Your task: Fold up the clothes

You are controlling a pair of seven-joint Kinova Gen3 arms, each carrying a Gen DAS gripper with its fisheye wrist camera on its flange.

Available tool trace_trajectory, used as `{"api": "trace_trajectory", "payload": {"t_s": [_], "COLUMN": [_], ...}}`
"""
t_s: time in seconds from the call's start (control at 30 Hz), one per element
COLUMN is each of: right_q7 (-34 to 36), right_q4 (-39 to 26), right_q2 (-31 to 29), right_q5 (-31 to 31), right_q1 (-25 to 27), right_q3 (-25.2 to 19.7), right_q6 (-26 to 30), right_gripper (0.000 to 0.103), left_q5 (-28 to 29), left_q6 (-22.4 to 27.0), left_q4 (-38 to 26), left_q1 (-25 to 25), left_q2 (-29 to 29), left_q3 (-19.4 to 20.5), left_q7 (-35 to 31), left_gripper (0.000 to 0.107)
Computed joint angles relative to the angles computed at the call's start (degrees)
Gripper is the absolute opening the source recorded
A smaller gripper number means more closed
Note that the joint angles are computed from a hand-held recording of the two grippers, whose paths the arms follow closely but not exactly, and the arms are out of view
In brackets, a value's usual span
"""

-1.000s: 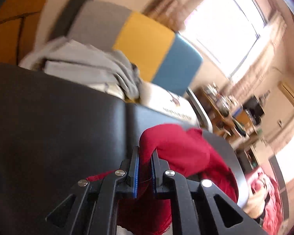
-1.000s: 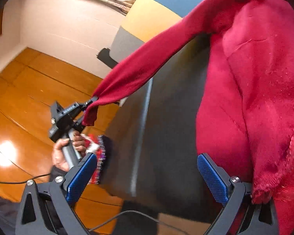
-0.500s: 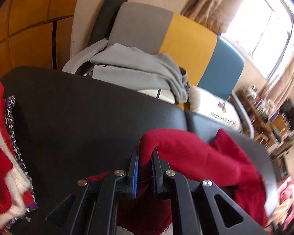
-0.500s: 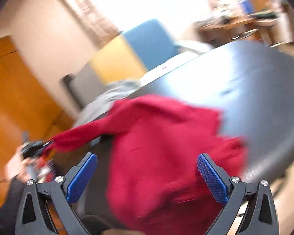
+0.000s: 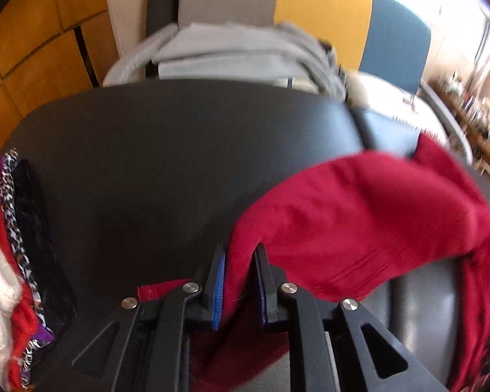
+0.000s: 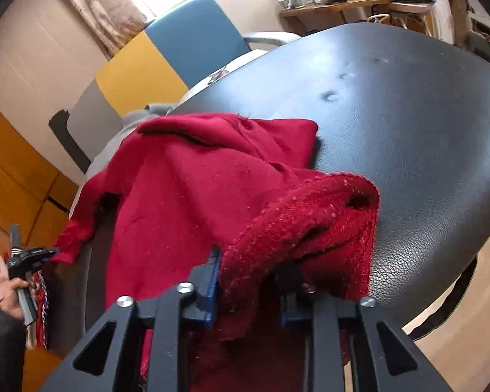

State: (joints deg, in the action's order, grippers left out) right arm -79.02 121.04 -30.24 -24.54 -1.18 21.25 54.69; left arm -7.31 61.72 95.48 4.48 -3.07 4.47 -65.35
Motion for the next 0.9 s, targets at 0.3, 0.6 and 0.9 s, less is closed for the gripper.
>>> {"api": "trace_trajectory", "payload": {"t_s": [0.3,0.6,0.9], "right_q7": [5.04,10.25,13.29], "right_q4": [-2.70,2.24,-4.75], "right_q2": [-9.22,-0.69,12.74], "right_q5": [-19.60,-32.58,-29.38], "right_q1": [-21.12,-35.76,-38.62], "right_q3": [9.78,-2.69,-0.65], "right_q6": [-2.85,-4.03,15.39], "right_gripper": [0.017,0.025,0.080], "left_q5": [15.75,14.41,15.69], "left_q6": [-3.85,0.52,3.44], "left_q4": [3.95,5.27,5.54], "left_q1": [-4.56,-6.59,-7.35], "left_q2": [-9.33,-14.32,-18.98], "left_q3": [-6.55,-5.78,-7.98], "left_q7": [-7.90,-10.74,-11.84], "left_gripper": [0.018,0.019,0.019]}}
